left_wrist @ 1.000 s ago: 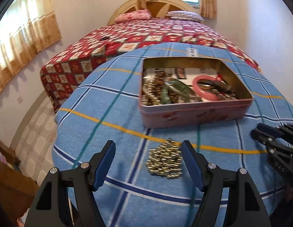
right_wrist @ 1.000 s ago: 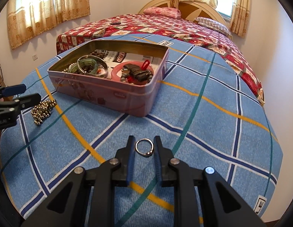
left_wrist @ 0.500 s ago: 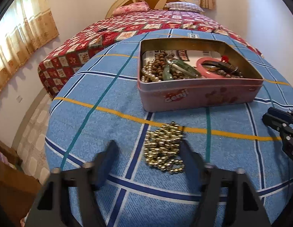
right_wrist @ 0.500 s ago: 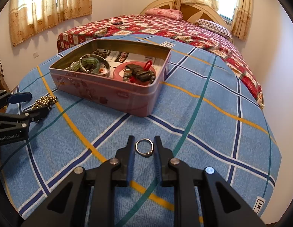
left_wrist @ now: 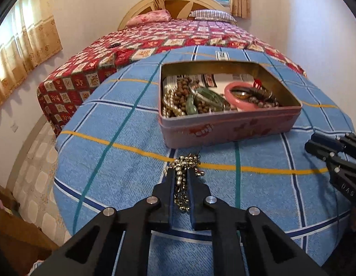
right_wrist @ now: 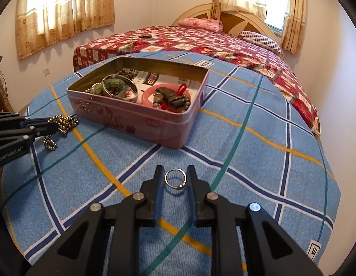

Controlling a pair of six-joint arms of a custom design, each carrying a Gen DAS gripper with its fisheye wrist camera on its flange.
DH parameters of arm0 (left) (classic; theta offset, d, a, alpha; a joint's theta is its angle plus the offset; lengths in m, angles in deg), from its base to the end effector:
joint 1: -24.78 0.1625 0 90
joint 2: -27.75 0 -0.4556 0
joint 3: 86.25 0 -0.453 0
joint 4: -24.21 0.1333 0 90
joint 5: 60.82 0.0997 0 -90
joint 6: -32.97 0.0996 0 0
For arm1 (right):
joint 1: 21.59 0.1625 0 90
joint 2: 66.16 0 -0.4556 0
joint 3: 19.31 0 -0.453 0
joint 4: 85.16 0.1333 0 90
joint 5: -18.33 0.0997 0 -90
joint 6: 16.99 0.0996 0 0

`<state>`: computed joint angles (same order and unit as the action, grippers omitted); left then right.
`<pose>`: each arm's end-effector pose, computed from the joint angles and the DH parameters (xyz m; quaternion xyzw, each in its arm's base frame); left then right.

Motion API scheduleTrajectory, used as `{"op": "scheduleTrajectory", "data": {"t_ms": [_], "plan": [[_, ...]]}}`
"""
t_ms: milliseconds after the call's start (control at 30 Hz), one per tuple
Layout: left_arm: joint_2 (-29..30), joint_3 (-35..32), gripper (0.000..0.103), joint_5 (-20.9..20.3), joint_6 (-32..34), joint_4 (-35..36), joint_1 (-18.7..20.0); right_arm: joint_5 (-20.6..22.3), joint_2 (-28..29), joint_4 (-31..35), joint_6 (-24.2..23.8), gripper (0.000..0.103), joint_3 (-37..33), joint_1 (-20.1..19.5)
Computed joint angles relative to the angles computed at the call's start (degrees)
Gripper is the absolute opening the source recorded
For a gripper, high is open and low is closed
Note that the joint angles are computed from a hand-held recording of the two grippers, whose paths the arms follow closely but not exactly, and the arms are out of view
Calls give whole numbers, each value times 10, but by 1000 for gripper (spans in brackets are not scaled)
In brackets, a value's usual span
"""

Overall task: Organize jewelry
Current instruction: 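Carry the gold beads and silver ring over the pink tin and lower them inside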

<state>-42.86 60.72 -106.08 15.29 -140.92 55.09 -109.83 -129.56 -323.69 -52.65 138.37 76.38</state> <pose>-0.2049 -0.3554 0.0792 0.3353 0.8618 -0.2301 0.3033 0.1116 -0.2792 0.1533 0.1742 -0.8363 0.3487 0.3856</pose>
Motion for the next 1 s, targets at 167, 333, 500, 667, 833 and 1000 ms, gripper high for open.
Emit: {"op": "scheduleTrajectory", "data": {"t_ms": [167, 333, 500, 667, 833, 1000], "plan": [[-22, 4, 9, 14, 5, 0, -14, -1, -4, 1, -5, 22, 1, 3], [-43, 5, 9, 16, 7, 5, -21, -5, -8, -6, -10, 22, 3, 14], [-56, 6, 9, 21, 8, 7, -29, -7, -18, -5, -10, 22, 4, 23], [-61, 1, 9, 31, 16, 5, -32, -9, -29, 4, -11, 22, 1, 32], [-62, -7, 9, 37, 34, -7, -37, -17, -40, 10, -16, 22, -6, 46], [-53, -21, 9, 39, 58, -27, -42, -21, -60, 25, -22, 22, -13, 64]]}}
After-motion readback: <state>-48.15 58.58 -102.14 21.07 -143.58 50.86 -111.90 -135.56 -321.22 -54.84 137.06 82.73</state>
